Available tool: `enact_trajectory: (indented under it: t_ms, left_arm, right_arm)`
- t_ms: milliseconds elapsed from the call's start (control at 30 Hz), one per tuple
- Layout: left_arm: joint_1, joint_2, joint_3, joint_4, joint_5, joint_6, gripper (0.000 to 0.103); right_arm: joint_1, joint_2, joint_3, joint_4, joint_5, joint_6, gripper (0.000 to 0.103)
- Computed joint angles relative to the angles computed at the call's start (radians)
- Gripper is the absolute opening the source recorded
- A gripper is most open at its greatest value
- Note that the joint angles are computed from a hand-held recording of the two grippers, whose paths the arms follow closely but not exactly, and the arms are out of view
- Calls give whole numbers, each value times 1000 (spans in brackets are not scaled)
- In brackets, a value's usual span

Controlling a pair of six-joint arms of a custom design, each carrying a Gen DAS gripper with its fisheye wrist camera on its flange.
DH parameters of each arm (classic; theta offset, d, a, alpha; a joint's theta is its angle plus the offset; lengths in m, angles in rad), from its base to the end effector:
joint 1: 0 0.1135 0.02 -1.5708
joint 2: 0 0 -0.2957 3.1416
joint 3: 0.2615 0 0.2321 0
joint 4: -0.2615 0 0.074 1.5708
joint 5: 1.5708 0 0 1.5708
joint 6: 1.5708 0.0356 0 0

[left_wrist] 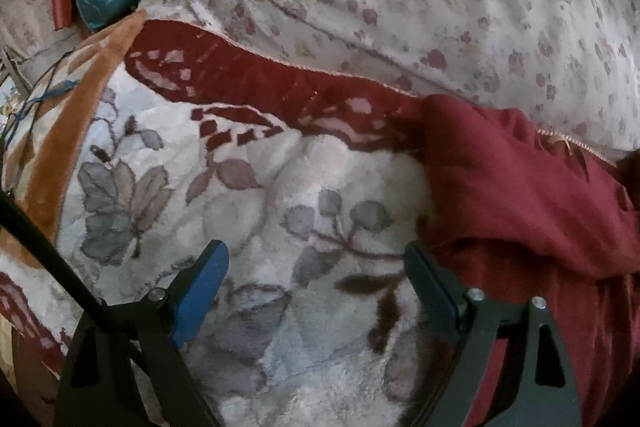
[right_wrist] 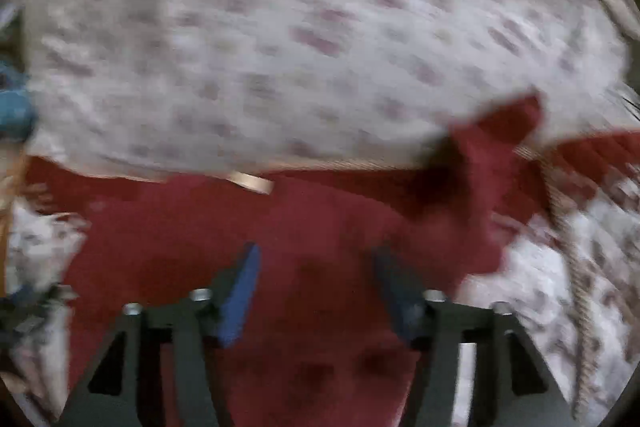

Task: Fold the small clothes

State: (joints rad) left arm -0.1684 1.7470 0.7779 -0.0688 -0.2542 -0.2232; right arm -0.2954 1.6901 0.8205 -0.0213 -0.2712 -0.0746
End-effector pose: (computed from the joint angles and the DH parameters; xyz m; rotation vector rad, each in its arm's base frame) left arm 0.3005 -0.0420 0.1603 -0.1597 2.5624 0.1854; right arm 0.3030 -0.0822 0.1903 0.1507 2.4199 0.1672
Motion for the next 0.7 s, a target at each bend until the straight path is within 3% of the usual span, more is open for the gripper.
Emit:
enact_trajectory:
  t_ms: [133,200,233,267,333,400,533,700]
  left_arm:
    - [20,26,24,-29,-7,-5,89]
    - [47,16,25,-29,11,-4,89]
    - [63,6,26,-24,20,-3,89]
    - [74,-3,29,-20,24,-6,89]
    - [93,-25,22,11,42,-12,89]
    - [100,-33,22,26,71,-21,89]
    - [67,-31,20,62,115,-36,89]
    - [-11,23,49,75,103,-24,89]
  right_arm:
    - [193,115,133,-70,-113,22,71]
    - [327,210,207,-83,-45,16,51]
    - [375,254,236,-86,-11,11,35]
    - [418,307,270,-93,0,17,29]
    - [465,395,312,-83,-27,70,30]
    - [500,392,245,49,18,121,31]
    - [442,337,222,-22,-93,84,36]
    - [263,177,70,-12,-36,31,51]
